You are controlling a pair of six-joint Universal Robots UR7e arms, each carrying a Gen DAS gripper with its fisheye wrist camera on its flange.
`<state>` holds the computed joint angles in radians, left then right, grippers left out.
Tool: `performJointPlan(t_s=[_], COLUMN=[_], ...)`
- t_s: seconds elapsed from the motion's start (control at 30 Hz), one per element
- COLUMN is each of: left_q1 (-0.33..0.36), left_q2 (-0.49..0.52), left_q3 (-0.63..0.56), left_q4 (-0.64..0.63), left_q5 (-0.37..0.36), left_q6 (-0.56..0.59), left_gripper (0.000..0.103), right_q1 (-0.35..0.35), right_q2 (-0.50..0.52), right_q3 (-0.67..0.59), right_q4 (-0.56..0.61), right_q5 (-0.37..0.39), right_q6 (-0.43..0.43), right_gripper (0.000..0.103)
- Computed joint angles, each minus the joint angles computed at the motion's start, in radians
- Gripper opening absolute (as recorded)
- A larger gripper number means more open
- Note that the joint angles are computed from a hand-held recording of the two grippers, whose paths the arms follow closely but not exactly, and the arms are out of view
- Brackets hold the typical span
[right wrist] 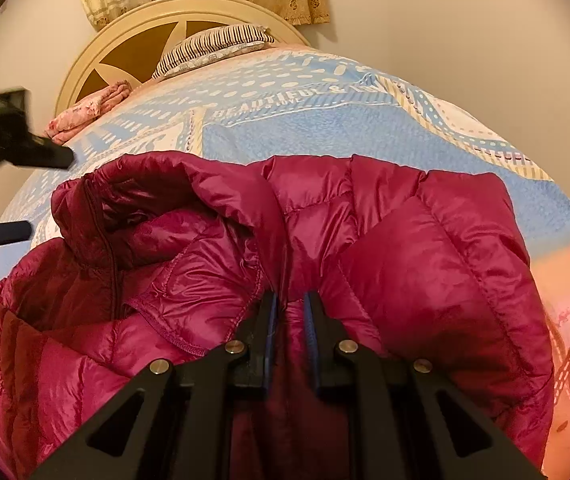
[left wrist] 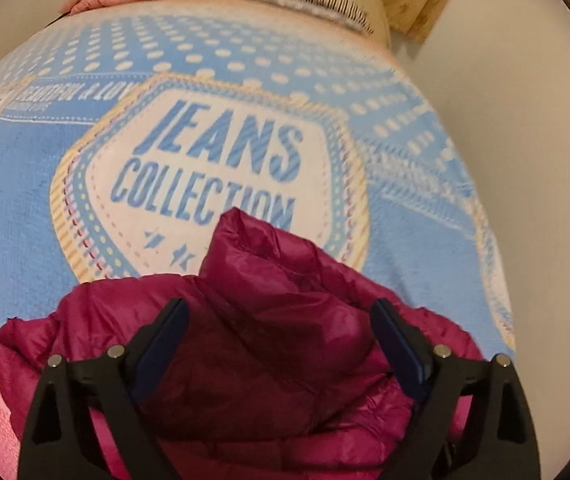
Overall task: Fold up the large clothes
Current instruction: 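Grasp the jacket edge with the left gripper while the right gripper holds the fold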
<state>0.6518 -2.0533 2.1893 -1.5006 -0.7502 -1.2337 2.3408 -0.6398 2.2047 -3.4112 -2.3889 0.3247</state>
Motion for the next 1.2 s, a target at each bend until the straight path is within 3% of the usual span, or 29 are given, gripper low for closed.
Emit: performJointPlan(t_s=[0.2, 0.27, 0.33, 0.47, 0.5, 0.53, 0.67, 0.83, 0.93, 1.0, 1.07, 1.1, 1.13, 1.2], left_q1=[0.005, 0.028, 0.033, 0.01, -0.002, -0.01, -0.084, -0.259, -0.276, -0.233, -0.192, -0.17, -0.145, -0.13], left_q2=[0.05, 0.061, 0.049, 0.03, 0.019, 0.011, -0.041, -0.164, -0.197, -0.182, -0.147, -0.123, -0.092, -0.072], left_q3=[-0.006, -0.014, -0.009, -0.011, -0.013, -0.015, -0.021, -0.009, 0.002, 0.008, 0.007, 0.005, 0.002, 0.011], left_q4=[-0.004, -0.016, -0.011, 0.047, 0.073, 0.088, 0.191, 0.411, 0.405, 0.295, 0.185, 0.14, 0.092, 0.029], left_q5=[0.001, -0.006, -0.026, -0.028, -0.025, -0.026, -0.013, -0.04, -0.028, -0.026, -0.034, -0.035, -0.026, 0.001], left_q6=[0.017, 0.018, 0.01, 0.003, -0.006, -0.01, -0.058, -0.214, -0.198, -0.097, -0.006, 0.025, 0.046, 0.065], left_gripper=[0.094, 0.089, 0.052, 0.033, 0.019, 0.013, 0.009, 0.009, 0.009, 0.012, 0.03, 0.063, 0.089, 0.096], right_q1=[-0.006, -0.007, -0.007, -0.005, -0.006, -0.006, -0.006, -0.006, -0.007, -0.007, -0.008, -0.008, -0.009, -0.009], right_q2=[0.001, 0.001, 0.001, 0.001, 0.0, 0.0, 0.0, 0.0, 0.001, 0.0, 0.0, 0.0, -0.001, -0.001], right_q3=[0.002, 0.004, 0.005, 0.005, 0.006, 0.006, 0.006, 0.005, 0.005, 0.005, 0.006, 0.007, 0.008, 0.008], right_q4=[-0.015, -0.019, -0.021, -0.02, -0.021, -0.022, -0.021, -0.021, -0.021, -0.022, -0.024, -0.026, -0.028, -0.029], right_q5=[0.01, 0.012, 0.013, 0.012, 0.013, 0.014, 0.014, 0.013, 0.012, 0.012, 0.015, 0.018, 0.019, 0.02], right_q6=[-0.007, -0.009, -0.009, -0.007, -0.007, -0.007, -0.007, -0.009, -0.01, -0.01, -0.01, -0.009, -0.009, -0.01], right_gripper=[0.014, 0.014, 0.014, 0.014, 0.014, 0.014, 0.014, 0.014, 0.014, 0.014, 0.014, 0.014, 0.014, 0.014])
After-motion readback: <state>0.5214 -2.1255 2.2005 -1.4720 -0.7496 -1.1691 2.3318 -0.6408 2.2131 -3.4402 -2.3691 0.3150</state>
